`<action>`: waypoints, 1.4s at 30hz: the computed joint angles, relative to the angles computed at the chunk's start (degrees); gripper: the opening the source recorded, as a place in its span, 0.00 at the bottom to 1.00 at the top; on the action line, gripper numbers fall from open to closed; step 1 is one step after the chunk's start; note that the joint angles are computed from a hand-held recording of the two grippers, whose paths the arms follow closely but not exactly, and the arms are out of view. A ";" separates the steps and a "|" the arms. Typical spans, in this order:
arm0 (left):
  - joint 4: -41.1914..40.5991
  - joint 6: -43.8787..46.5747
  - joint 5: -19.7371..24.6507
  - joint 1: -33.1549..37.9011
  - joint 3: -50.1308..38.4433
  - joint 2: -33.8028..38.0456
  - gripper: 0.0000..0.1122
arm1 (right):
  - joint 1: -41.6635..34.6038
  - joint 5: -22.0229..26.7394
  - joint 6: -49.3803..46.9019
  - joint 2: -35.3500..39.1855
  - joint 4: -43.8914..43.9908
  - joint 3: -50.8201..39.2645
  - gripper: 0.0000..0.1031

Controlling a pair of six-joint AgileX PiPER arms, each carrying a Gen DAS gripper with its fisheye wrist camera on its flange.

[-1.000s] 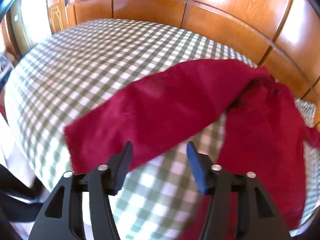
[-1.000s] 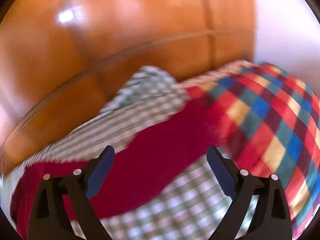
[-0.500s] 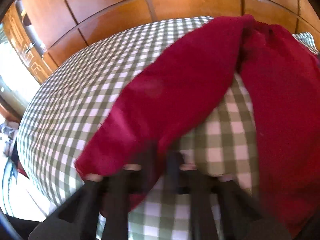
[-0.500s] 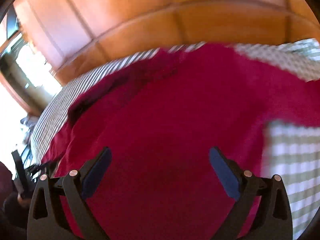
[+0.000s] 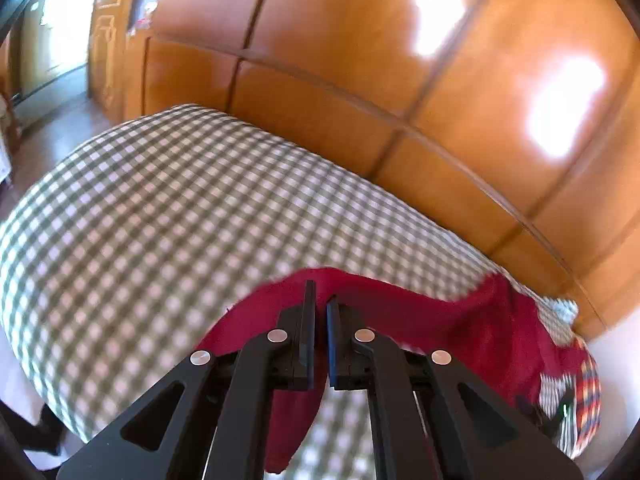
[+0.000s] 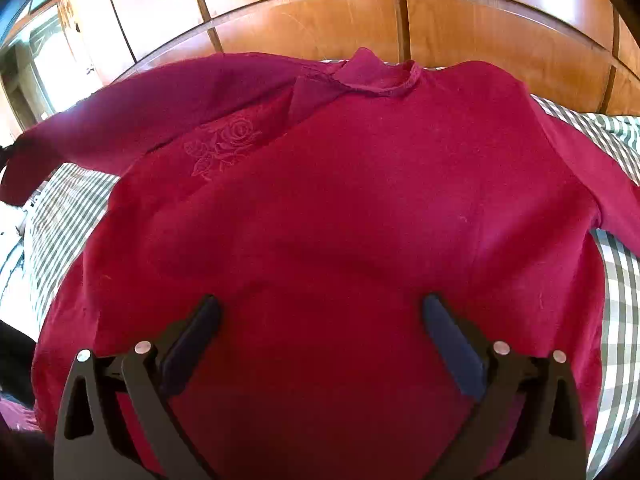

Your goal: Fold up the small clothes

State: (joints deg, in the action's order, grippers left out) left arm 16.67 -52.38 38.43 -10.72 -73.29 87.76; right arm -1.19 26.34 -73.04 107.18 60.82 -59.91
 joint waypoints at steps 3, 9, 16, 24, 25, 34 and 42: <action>-0.21 2.79 5.24 4.40 -9.48 7.72 0.03 | -0.06 -0.72 -2.13 0.03 1.73 0.63 0.98; 0.44 0.06 14.48 9.86 -25.23 24.65 0.03 | 1.14 -3.72 -4.00 0.56 3.16 1.27 0.98; 10.40 -9.90 13.11 8.10 -13.78 19.03 0.63 | 1.47 -3.96 -4.78 1.03 4.34 1.05 0.98; 13.52 -14.38 12.77 13.89 3.22 4.77 0.63 | 2.32 -5.21 -3.91 1.28 3.67 0.68 0.98; 12.95 -14.13 11.47 14.35 5.20 4.10 0.63 | 2.50 -5.48 -3.63 1.22 3.43 0.69 0.98; 6.88 -17.52 -9.68 17.00 12.47 8.30 0.63 | 3.88 -8.01 -1.37 0.98 1.01 1.03 0.98; 7.14 -15.72 -10.31 17.19 2.79 20.29 0.24 | 4.65 -9.28 0.47 0.99 -0.56 1.14 0.98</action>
